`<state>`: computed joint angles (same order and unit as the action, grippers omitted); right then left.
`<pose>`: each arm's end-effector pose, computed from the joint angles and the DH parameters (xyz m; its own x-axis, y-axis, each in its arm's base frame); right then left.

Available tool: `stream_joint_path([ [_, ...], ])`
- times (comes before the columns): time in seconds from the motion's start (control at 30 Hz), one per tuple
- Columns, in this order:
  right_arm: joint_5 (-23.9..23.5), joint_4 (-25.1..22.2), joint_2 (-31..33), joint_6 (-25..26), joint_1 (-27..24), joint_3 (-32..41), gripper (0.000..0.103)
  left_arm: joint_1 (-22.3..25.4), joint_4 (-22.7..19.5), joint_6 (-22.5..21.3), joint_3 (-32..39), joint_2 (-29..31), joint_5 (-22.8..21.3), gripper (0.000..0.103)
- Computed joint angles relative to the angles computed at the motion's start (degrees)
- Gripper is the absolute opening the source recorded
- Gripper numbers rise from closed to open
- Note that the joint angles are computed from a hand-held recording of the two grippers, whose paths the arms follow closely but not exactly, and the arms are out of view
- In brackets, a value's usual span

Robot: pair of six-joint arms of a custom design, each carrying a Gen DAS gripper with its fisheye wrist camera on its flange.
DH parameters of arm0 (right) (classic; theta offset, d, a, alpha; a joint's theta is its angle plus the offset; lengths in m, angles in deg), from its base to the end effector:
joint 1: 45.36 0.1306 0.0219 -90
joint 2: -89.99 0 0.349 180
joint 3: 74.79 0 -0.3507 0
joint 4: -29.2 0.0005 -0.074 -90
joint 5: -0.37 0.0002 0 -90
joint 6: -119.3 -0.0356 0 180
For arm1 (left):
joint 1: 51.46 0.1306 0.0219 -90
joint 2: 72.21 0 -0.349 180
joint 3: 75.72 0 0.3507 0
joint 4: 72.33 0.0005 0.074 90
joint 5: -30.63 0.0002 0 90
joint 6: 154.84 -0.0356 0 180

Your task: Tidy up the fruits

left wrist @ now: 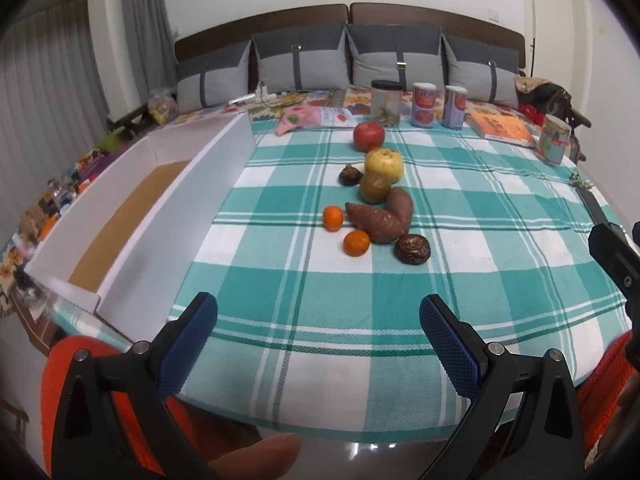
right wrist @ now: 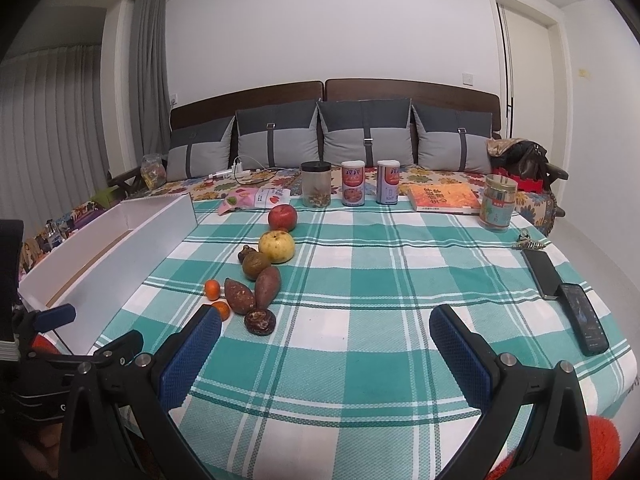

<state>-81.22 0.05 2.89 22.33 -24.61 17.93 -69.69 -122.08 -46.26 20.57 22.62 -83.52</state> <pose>0.4559 0.1666 0.4244 -0.4827 -0.0545 -0.8741 -0.1739 0.9841 0.0347 0.4533 -0.1345 0.4077 -0.6807 -0.0819 -0.7280 -0.2004 0.9766 0.0775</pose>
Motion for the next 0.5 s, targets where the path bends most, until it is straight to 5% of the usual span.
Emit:
stream_joint_path([
  [0.37, -3.7, -3.0, 3.1, 0.4, -0.4, 1.2, 0.103, 2.9, -2.5, -0.3, 4.0, 7.6, 6.9, 0.102],
  [0.5, -8.8, -10.8, 10.2, 2.1, -1.5, 7.7, 0.103, 5.1, -4.0, -0.5, 8.7, 13.9, 9.9, 0.102],
])
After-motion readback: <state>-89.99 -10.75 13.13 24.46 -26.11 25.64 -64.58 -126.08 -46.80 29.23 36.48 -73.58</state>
